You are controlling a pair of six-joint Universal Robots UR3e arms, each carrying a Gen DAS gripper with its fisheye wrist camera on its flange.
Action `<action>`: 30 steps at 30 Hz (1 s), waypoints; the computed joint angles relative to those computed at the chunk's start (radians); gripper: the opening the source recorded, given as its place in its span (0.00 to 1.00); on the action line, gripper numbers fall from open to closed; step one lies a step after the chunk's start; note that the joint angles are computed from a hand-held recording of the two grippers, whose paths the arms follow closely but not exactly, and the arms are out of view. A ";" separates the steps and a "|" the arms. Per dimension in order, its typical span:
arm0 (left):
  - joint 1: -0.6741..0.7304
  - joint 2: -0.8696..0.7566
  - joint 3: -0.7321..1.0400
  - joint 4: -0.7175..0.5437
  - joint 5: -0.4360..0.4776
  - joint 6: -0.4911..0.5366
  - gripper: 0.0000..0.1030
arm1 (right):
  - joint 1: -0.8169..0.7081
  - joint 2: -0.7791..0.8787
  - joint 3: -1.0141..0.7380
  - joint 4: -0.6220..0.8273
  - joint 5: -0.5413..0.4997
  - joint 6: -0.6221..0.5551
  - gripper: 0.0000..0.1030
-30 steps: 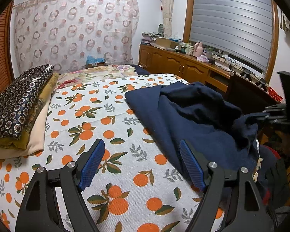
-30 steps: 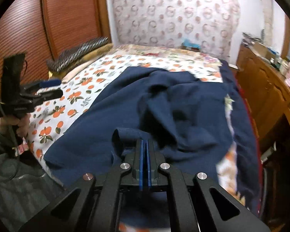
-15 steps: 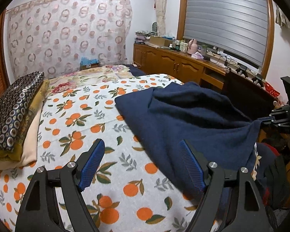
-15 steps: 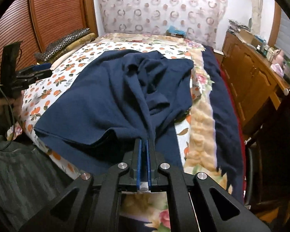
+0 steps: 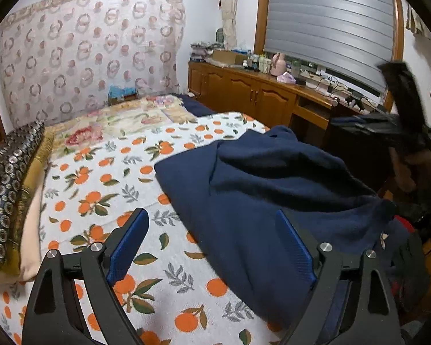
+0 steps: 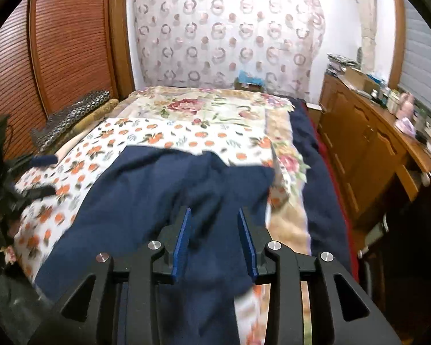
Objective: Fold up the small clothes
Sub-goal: 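Lift the shirt edge with the right gripper and fold it over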
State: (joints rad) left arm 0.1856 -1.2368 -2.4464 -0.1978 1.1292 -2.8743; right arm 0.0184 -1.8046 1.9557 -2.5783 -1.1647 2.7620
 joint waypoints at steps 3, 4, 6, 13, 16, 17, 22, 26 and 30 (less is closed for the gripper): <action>-0.018 -0.036 0.002 0.022 0.022 -0.017 0.87 | 0.104 0.244 -0.176 -0.027 -0.080 0.064 0.34; -0.023 -0.045 0.001 0.024 0.030 -0.021 0.87 | 0.131 0.318 -0.245 -0.009 -0.106 0.075 0.34; -0.027 -0.056 -0.005 0.034 0.039 -0.024 0.87 | 0.152 0.419 -0.341 0.026 -0.140 0.078 0.34; -0.006 -0.060 -0.035 0.046 0.026 -0.021 0.87 | 0.152 0.596 -0.543 0.140 -0.121 0.117 0.30; 0.007 -0.048 -0.050 0.047 0.015 -0.018 0.87 | 0.152 0.556 -0.517 0.119 -0.107 0.084 0.04; 0.009 -0.047 -0.052 0.049 0.012 -0.019 0.87 | 0.143 0.525 -0.483 0.084 -0.094 0.081 0.03; 0.006 -0.035 -0.055 0.045 0.008 -0.019 0.87 | 0.083 0.329 -0.342 -0.006 -0.075 0.105 0.03; -0.014 -0.047 -0.045 0.046 0.017 -0.022 0.87 | 0.125 0.417 -0.426 0.006 -0.346 0.131 0.04; -0.025 -0.051 -0.041 0.040 0.031 -0.023 0.87 | 0.071 0.449 -0.425 0.028 -0.307 0.168 0.19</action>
State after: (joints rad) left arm 0.1606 -1.2874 -2.4869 -0.1579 1.1602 -2.8974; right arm 0.0895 -1.3556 1.5308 -2.5498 -1.4722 2.9305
